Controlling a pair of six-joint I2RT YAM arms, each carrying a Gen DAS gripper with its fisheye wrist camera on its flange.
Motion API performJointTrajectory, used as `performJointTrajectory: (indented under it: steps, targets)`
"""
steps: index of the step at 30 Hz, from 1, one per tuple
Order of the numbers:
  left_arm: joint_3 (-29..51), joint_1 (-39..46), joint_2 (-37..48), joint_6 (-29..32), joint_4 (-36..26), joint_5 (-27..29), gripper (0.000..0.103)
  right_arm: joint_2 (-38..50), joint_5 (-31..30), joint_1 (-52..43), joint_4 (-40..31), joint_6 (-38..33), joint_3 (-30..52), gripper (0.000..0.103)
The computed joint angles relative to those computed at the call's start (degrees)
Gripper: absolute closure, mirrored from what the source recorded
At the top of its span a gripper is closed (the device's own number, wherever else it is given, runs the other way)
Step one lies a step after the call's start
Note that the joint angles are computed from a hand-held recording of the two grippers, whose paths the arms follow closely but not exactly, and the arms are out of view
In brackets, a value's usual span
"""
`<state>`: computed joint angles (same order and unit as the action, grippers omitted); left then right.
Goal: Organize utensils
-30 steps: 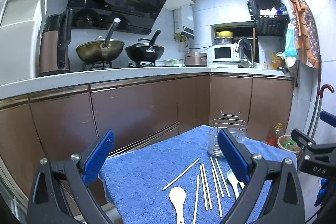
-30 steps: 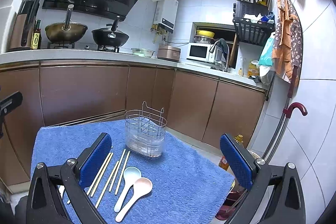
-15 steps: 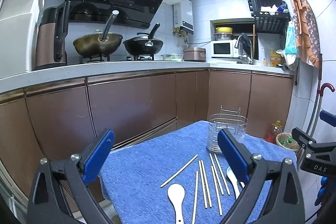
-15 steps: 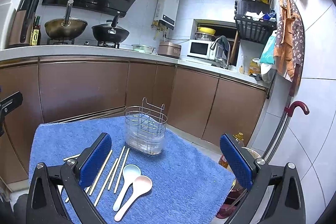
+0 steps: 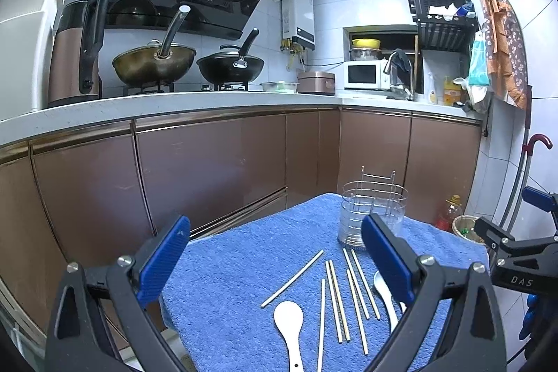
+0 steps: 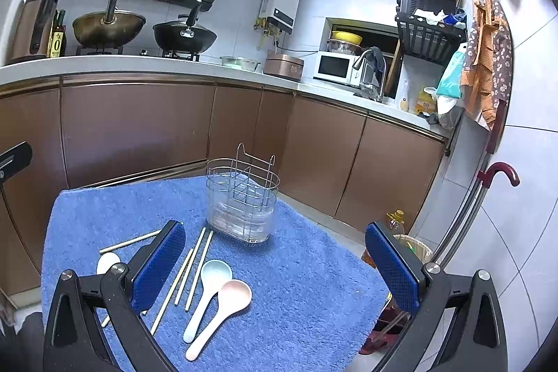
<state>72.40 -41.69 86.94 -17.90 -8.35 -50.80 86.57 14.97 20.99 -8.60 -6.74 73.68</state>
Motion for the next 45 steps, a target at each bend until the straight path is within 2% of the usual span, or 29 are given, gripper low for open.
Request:
performJointTrajectory:
  steps: [16, 22, 45]
  targets:
    - [-2.1, 3.1, -0.2, -1.9, 3.0, 2.6, 0.004, 3.3, -1.5, -0.8, -1.8, -0.3, 2.7, 0.0]
    - [0.6, 5.2, 1.2, -3.8, -2.3, 6.9, 0.004, 4.7, -2.9, -1.4, -2.6, -0.2, 3.8, 0.0]
    - [7.9, 9.6, 7.9, -7.3, -14.0, 15.8, 0.004, 9.6, -11.1, -5.6, -4.6, 0.7, 6.6, 0.0]
